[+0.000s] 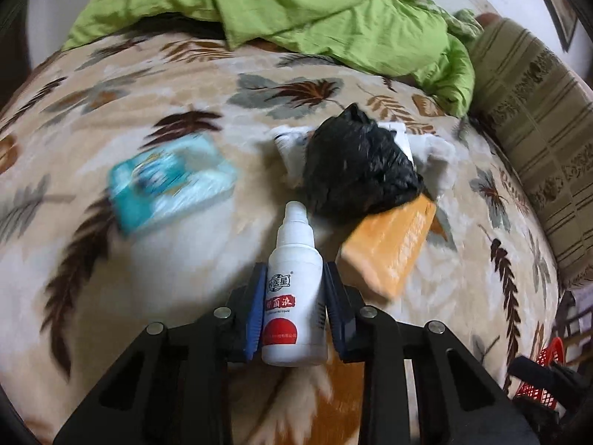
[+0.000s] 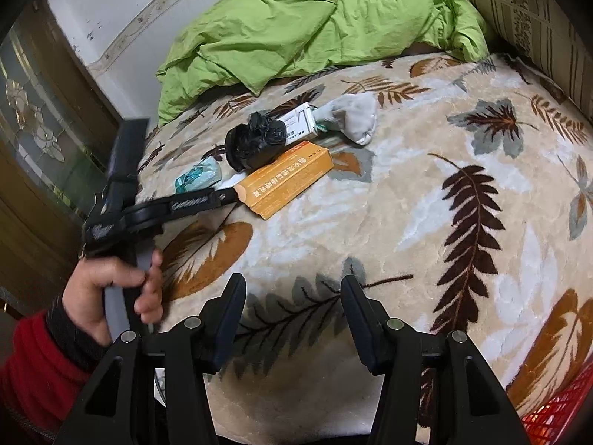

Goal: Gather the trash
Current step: 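Grasp the white bottle with left tool while right tool grasps black plastic bag, then lift the white bottle with left tool while right tool holds black bag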

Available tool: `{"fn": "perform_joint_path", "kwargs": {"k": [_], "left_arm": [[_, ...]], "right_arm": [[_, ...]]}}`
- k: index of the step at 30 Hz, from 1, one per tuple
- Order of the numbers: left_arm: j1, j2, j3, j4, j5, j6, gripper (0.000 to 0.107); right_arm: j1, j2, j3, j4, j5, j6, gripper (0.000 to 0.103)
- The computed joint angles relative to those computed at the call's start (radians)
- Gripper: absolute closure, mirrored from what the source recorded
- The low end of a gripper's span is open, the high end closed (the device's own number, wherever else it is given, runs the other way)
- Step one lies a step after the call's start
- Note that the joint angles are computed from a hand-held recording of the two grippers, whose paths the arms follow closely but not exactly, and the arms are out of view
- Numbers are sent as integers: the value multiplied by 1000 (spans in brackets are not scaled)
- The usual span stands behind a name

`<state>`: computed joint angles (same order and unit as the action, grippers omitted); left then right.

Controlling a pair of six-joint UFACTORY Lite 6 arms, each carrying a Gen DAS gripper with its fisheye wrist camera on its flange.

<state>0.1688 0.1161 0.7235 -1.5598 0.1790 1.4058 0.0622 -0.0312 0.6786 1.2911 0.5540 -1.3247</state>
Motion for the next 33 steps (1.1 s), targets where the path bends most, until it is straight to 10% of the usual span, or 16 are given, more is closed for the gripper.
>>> {"fn": "perform_joint_path", "kwargs": {"k": [12, 26, 33], "left_arm": [[92, -182, -225, -503, 37, 495, 78], [120, -164, -223, -482, 76, 488, 78], [110, -163, -220, -518, 66, 524, 78]], "right_arm": [[139, 337, 455, -143, -29, 293, 37], [306, 810, 1055, -542, -97, 587, 32], [282, 718, 898, -258, -137, 332, 63]]}}
